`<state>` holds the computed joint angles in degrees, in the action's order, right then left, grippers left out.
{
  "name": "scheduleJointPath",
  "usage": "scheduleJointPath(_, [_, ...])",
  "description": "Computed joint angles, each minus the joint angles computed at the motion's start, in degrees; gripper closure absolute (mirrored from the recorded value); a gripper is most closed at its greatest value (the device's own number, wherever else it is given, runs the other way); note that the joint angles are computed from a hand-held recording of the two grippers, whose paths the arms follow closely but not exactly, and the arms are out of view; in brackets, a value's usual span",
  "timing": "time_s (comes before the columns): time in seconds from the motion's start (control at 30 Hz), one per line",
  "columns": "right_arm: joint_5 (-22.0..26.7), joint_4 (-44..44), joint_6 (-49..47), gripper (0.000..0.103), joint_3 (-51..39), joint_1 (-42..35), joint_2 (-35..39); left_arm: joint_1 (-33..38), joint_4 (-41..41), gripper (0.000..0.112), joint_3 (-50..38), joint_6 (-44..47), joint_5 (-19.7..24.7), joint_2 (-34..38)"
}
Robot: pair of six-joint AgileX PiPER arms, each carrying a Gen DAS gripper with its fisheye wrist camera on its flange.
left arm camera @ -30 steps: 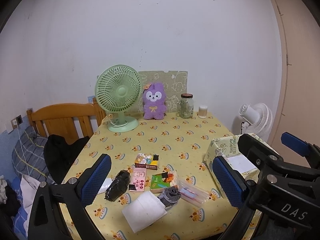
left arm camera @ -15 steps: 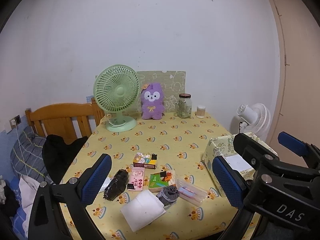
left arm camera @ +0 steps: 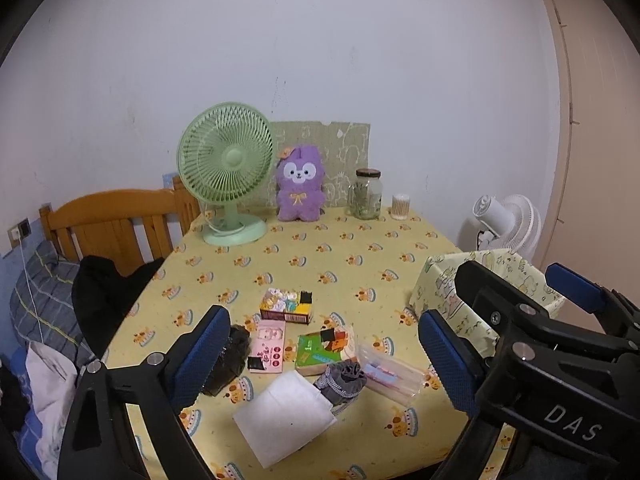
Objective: Organize soft objects
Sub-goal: 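Grasp the white cloth with the left gripper while the right gripper grasps the grey drawstring pouch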
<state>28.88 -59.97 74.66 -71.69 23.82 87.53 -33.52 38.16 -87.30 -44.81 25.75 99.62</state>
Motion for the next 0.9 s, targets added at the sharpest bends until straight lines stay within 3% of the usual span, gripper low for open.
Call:
scheduleJointPath(0.2, [-1.9, -3.2, 4.1, 0.003, 0.6, -0.2, 3.1, 1.0, 0.8, 0.016, 0.6, -0.8, 0.4, 2.1])
scheduleJointPath(0.53, [-3.9, -4.4, 6.9, 0.005, 0.1, -0.1, 9.9, 4.6, -6.8, 0.016, 0.0, 5.9, -0.5, 7.4])
scheduleJointPath(0.9, [-5.3, 5.6, -3.2, 0.01, -5.1, -0.2, 18.4, 8.2, -17.3, 0.017, -1.3, 14.4, 0.2, 12.7])
